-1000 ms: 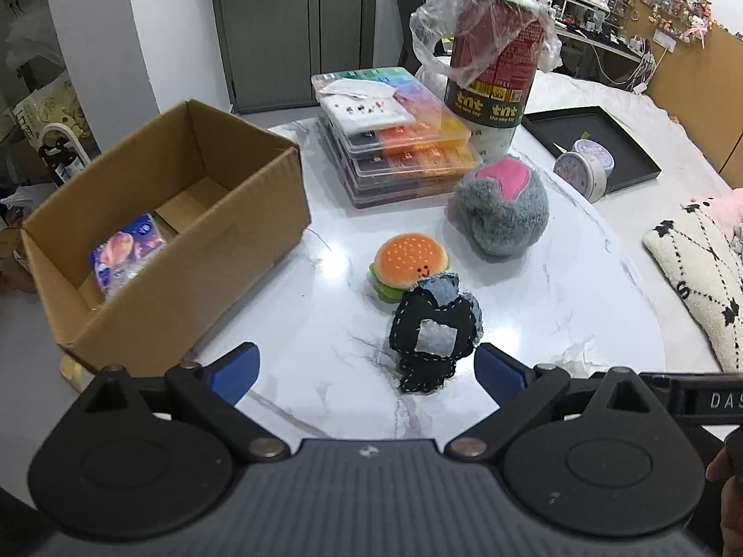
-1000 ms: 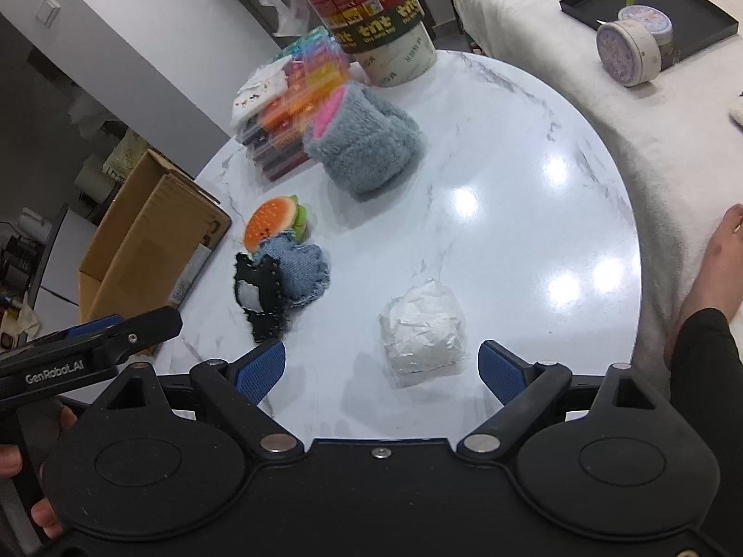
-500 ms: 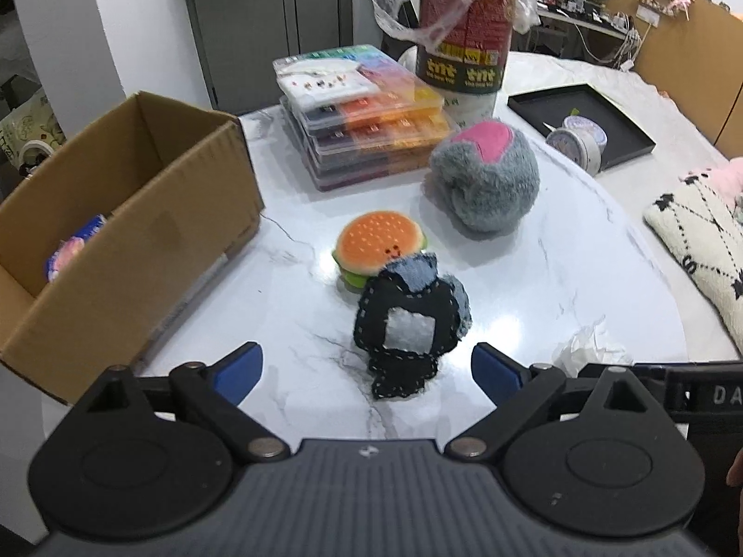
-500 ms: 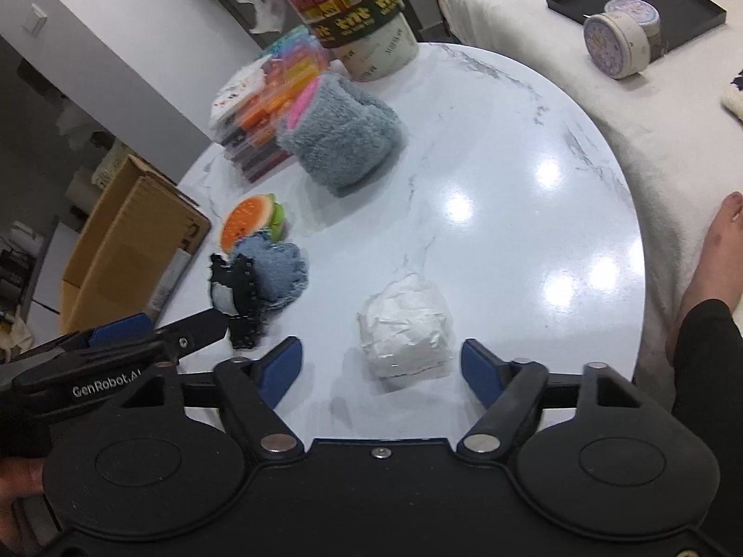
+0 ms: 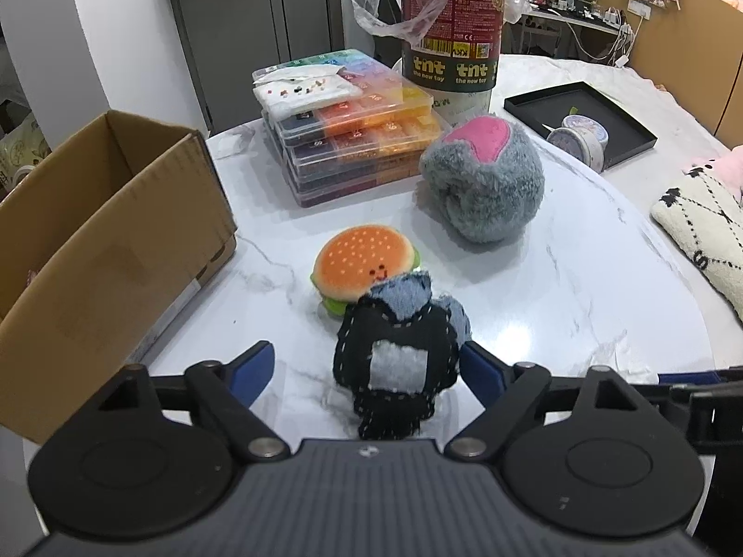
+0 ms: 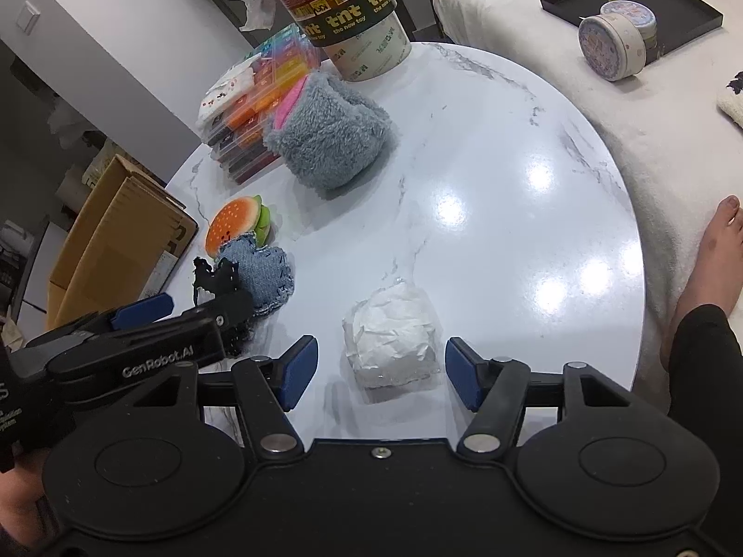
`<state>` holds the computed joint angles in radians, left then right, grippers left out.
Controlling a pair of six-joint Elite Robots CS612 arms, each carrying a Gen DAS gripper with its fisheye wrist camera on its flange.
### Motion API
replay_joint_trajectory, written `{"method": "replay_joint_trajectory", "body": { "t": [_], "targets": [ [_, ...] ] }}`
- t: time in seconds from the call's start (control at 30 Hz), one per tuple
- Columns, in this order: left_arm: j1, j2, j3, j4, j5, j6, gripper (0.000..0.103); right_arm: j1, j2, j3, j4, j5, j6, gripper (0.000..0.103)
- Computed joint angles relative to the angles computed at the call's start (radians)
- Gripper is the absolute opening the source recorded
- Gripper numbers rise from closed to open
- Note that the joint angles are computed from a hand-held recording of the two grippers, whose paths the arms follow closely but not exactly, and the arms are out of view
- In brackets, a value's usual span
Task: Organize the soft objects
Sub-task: 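Grasp the black-grey plush toy with the left tool while the right tool grasps the white paper ball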
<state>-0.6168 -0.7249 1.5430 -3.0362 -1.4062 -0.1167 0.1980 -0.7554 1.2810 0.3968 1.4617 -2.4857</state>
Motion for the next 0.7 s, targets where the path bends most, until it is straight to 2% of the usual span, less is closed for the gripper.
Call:
{"method": "replay_joint_trajectory", "body": {
  "t": [0.1, 0.17, 0.23, 0.33, 0.43, 0.53, 0.7],
  "targets": [
    [-0.001, 0.005, -0.009, 0.004, 0.003, 0.016, 0.085, 0.002, 0.003, -0.005, 0.001, 0.009, -0.005, 0.061],
    [0.001, 0.007, -0.015, 0.021, -0.005, 0.008, 0.079, 0.004, 0.006, -0.011, 0.004, 0.016, -0.013, 0.061],
    [0.003, 0.008, -0.021, 0.044, -0.014, -0.005, 0.066, 0.006, 0.007, -0.013, 0.004, 0.019, -0.02, 0.061],
    [0.01, 0.006, -0.023, 0.068, -0.044, -0.026, 0.051, 0.009, 0.01, -0.018, 0.007, 0.025, -0.034, 0.061],
    [0.011, -0.001, -0.015, 0.071, -0.045, -0.046, 0.046, 0.011, 0.012, -0.022, 0.009, 0.031, -0.049, 0.059],
    [0.014, -0.01, -0.003, 0.058, -0.057, -0.037, 0.045, 0.009, 0.012, -0.02, 0.006, 0.018, -0.046, 0.042],
    [0.023, -0.034, 0.019, 0.058, -0.069, -0.066, 0.045, 0.005, 0.007, -0.011, 0.003, -0.004, -0.031, 0.041]
  ]
}}
